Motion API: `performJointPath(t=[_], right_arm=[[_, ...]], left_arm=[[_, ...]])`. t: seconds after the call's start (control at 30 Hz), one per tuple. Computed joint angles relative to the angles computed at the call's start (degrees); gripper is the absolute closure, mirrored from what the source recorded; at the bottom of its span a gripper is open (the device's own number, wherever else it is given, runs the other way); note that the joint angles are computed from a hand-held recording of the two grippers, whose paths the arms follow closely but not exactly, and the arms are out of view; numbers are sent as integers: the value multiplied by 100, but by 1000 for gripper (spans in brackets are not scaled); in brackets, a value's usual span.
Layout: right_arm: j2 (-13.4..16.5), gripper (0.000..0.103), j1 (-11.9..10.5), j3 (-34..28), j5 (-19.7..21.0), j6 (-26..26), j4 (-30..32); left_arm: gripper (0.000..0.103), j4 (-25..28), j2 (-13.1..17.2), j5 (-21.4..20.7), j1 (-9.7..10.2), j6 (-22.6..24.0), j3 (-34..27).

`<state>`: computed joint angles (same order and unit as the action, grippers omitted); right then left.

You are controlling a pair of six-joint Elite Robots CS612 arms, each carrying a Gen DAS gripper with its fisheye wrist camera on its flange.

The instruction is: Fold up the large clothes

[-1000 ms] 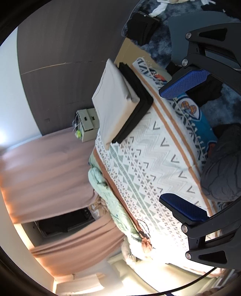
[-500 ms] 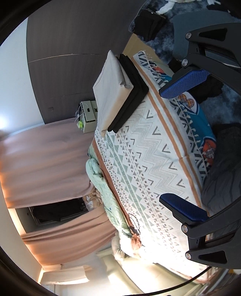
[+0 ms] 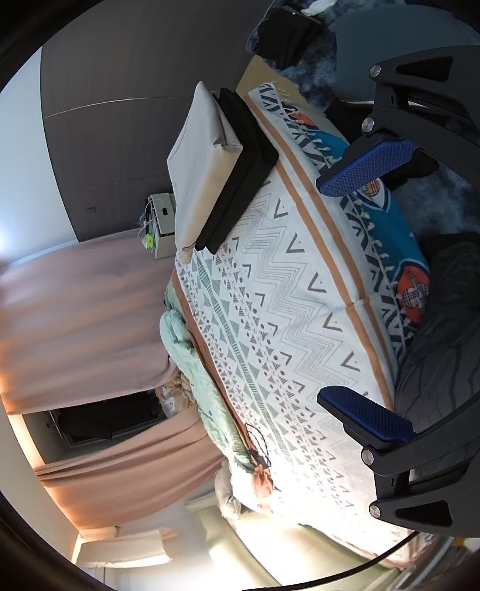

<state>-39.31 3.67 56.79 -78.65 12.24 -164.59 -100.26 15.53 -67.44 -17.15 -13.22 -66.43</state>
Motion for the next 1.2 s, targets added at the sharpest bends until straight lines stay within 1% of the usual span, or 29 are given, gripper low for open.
performJointPath(t=[0.1, 0.3, 0.6, 0.73, 1.0, 1.2], right_arm=[[69, 0, 14, -126, -74, -36, 73], [208, 0, 20, -381, -63, -82, 286], [328, 0, 23, -584, -61, -56, 428], [331, 0, 18, -575, -40, -46, 401], [345, 0, 32, -625, 7, -209, 417], [324, 0, 60, -591, 23, -269, 394]], left_arm=[[1, 37, -49, -13, 6, 6, 139], [1, 13, -114, -67, 33, -19, 327], [1, -24, -183, -126, 55, -33, 494], [1, -17, -196, -109, 55, -27, 541], [1, 11, -148, -108, 73, -172, 445], [1, 60, -133, -126, 73, -169, 381]])
